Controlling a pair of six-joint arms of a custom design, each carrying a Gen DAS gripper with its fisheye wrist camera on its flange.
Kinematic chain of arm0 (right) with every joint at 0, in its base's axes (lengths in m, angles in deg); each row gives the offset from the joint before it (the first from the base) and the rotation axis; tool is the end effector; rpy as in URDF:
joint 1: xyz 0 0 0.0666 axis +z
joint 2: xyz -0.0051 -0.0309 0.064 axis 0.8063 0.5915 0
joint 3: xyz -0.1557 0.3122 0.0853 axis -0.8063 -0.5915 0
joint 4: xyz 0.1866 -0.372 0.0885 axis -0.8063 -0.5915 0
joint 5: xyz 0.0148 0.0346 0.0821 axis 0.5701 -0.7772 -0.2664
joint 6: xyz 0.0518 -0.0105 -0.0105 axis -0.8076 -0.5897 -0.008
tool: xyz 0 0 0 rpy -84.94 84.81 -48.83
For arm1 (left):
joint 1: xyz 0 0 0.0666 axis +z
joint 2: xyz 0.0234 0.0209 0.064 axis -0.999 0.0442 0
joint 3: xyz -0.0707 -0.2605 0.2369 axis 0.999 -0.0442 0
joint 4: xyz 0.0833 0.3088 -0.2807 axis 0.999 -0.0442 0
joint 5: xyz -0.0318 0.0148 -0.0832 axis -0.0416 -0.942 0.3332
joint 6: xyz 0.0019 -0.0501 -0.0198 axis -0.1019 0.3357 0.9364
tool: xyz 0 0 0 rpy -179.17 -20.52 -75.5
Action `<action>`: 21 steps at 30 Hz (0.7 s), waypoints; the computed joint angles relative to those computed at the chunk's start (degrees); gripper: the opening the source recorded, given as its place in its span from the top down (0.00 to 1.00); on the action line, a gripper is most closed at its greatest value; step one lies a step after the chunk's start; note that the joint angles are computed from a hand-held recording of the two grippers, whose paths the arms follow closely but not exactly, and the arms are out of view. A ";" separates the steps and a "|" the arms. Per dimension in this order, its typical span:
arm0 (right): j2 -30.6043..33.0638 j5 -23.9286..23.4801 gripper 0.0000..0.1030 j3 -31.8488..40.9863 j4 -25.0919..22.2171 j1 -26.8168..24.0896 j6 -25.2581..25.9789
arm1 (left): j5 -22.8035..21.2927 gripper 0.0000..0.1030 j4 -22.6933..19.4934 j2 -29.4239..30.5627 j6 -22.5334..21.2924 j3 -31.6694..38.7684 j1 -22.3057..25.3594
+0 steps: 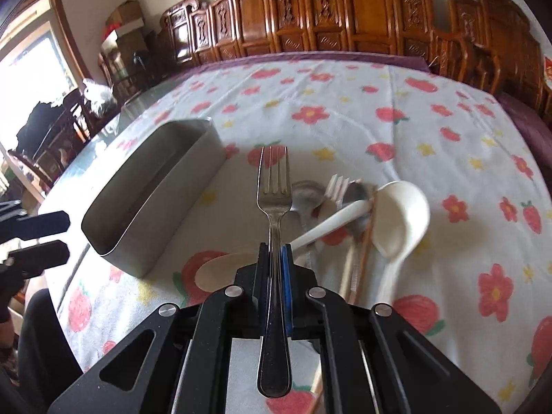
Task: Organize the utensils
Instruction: 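Grasp a white plastic spoon with the left gripper while the right gripper holds the fork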
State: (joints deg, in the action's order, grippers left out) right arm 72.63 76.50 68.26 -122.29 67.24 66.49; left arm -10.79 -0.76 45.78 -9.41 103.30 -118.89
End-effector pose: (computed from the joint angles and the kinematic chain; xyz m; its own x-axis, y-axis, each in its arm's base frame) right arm 0.4680 0.1202 0.4553 -0.7846 -0.1380 -0.6044 -0.3229 0.9232 0.2085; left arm 0.4095 -0.2478 0.5100 -0.7300 0.3112 -0.6085 0.4015 0.9157 -0.0134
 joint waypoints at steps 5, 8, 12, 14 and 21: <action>-2.16 0.32 0.91 -1.74 1.09 -3.06 -0.73 | 0.30 0.71 0.05 4.09 -0.37 2.73 -0.93; -2.30 0.97 0.91 -2.27 1.14 -4.96 -1.02 | 1.11 0.71 -0.15 7.57 -0.31 5.08 -1.31; -2.20 1.80 0.91 -2.87 1.13 -7.11 -1.21 | 1.75 0.71 -0.74 12.40 -0.43 8.86 -1.99; -1.99 1.91 0.91 -3.12 0.94 -7.84 -1.27 | 1.99 0.71 -1.29 14.84 -0.73 10.87 -2.24; -1.20 1.29 0.91 -3.04 0.22 -8.88 -1.36 | 2.26 0.71 -3.85 21.63 -1.99 16.51 -2.65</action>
State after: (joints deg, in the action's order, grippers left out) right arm 71.43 77.79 65.22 -122.07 58.36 65.13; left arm -8.53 -4.60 67.41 -11.40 119.81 -121.54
